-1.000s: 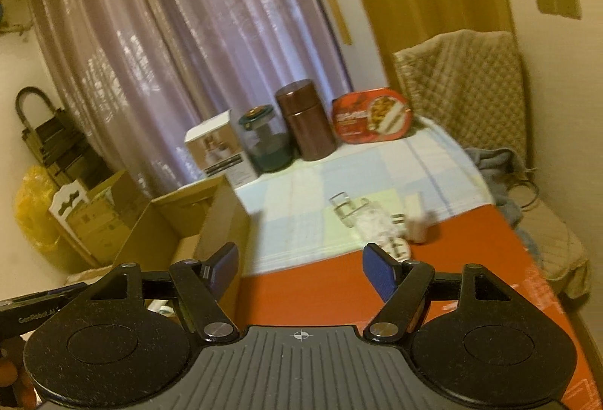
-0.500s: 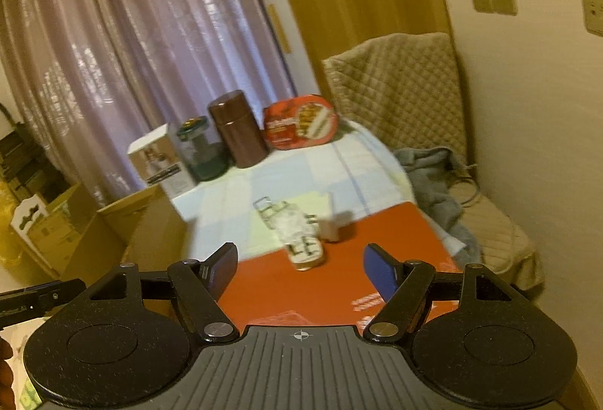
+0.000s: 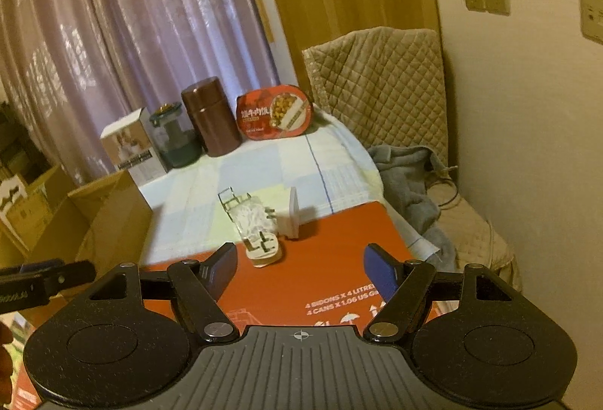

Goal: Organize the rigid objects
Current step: 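Withdraw both grippers from the box toward the plugs on the mat, then grasp the white three-pin plug with the left gripper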

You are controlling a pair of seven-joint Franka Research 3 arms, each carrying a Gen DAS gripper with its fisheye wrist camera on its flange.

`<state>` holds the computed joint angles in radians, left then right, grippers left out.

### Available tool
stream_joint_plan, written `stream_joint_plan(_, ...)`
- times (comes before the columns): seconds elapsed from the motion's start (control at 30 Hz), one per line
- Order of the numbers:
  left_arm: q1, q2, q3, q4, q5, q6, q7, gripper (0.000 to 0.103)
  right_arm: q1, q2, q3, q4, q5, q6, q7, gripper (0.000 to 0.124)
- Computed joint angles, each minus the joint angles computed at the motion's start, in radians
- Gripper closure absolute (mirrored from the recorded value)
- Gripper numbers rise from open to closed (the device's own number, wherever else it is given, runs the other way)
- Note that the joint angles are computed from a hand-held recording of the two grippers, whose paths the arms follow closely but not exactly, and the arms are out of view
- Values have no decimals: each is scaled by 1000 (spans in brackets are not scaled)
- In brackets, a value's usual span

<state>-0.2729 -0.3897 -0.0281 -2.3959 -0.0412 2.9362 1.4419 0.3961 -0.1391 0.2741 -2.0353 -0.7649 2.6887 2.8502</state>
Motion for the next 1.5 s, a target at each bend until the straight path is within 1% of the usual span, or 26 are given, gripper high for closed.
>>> stream_joint_plan(0.17,12,124,-31,48,13,52,-23,24,4,80,-42,36,36,50,-114,53)
stream_joint_plan(0.23,-4,180,-24,72,-12,75,-3,24,9,119,-65,57,45,76,-157,53)
stream_joint_plan(0.33,19,262,-53,110,-5,102,-13,24,24,178,-104,91,56,100,-208,53)
stream_joint_plan(0.43,67,335,-99,150,64,121,-75,24,45,235,-147,123,66,132,-244,53)
stream_joint_plan(0.5,86,384,-118,173,97,148,-107,24,58,274,-176,144,74,159,-272,53)
stream_joint_plan(0.53,95,407,-122,184,148,162,-153,24,65,293,-191,154,75,173,-282,53)
stream_joint_plan(0.57,96,431,-112,198,259,176,-250,24,73,311,-206,165,78,184,-292,53)
stream_joint_plan(0.6,83,454,-88,213,371,188,-351,24,80,329,-219,176,84,194,-303,53)
stream_joint_plan(0.63,82,477,-83,227,413,196,-391,24,88,342,-232,184,91,200,-311,53)
stream_joint_plan(0.7,84,518,-89,255,434,201,-423,24,104,373,-260,200,103,219,-323,53)
stream_joint_plan(0.8,46,570,-53,294,500,212,-493,24,129,403,-299,213,128,237,-340,53)
stream_joint_plan(0.9,-44,620,44,348,608,213,-611,26,150,427,-330,221,166,259,-367,53)
stream_joint_plan(0.93,-56,638,58,368,630,212,-638,27,159,433,-342,222,174,267,-374,53)
stream_joint_plan(1.03,-70,679,71,417,667,199,-686,31,186,448,-378,227,192,281,-380,53)
stream_joint_plan(1.07,-79,691,79,432,682,194,-704,34,194,453,-390,228,197,285,-379,53)
stream_joint_plan(1.1,-90,701,93,445,702,193,-723,38,204,457,-402,231,198,286,-376,53)
stream_joint_plan(1.13,-112,708,120,455,736,196,-755,42,210,459,-409,231,203,286,-378,53)
stream_joint_plan(1.17,-102,714,112,461,744,203,-752,48,210,463,-410,232,213,287,-387,53)
stream_joint_plan(1.2,-79,715,89,461,738,208,-737,54,213,467,-412,234,221,290,-395,53)
stream_joint_plan(1.23,-84,711,94,461,746,199,-742,54,218,469,-416,234,226,292,-401,53)
stream_joint_plan(1.27,-68,704,79,453,741,192,-733,54,222,471,-419,232,232,298,-408,53)
stream_joint_plan(1.33,-4,679,18,416,702,195,-681,54,215,481,-406,238,262,313,-450,53)
stream_joint_plan(1.37,17,662,1,395,687,194,-660,55,210,488,-395,243,283,321,-481,53)
stream_joint_plan(1.4,25,640,3,367,689,202,-652,55,204,498,-382,252,307,328,-518,53)
stream_joint_plan(1.47,5,597,48,318,734,214,-681,55,203,520,-370,276,345,343,-578,53)
stream_joint_plan(1.5,9,579,57,298,753,215,-691,55,201,533,-361,293,364,349,-608,53)
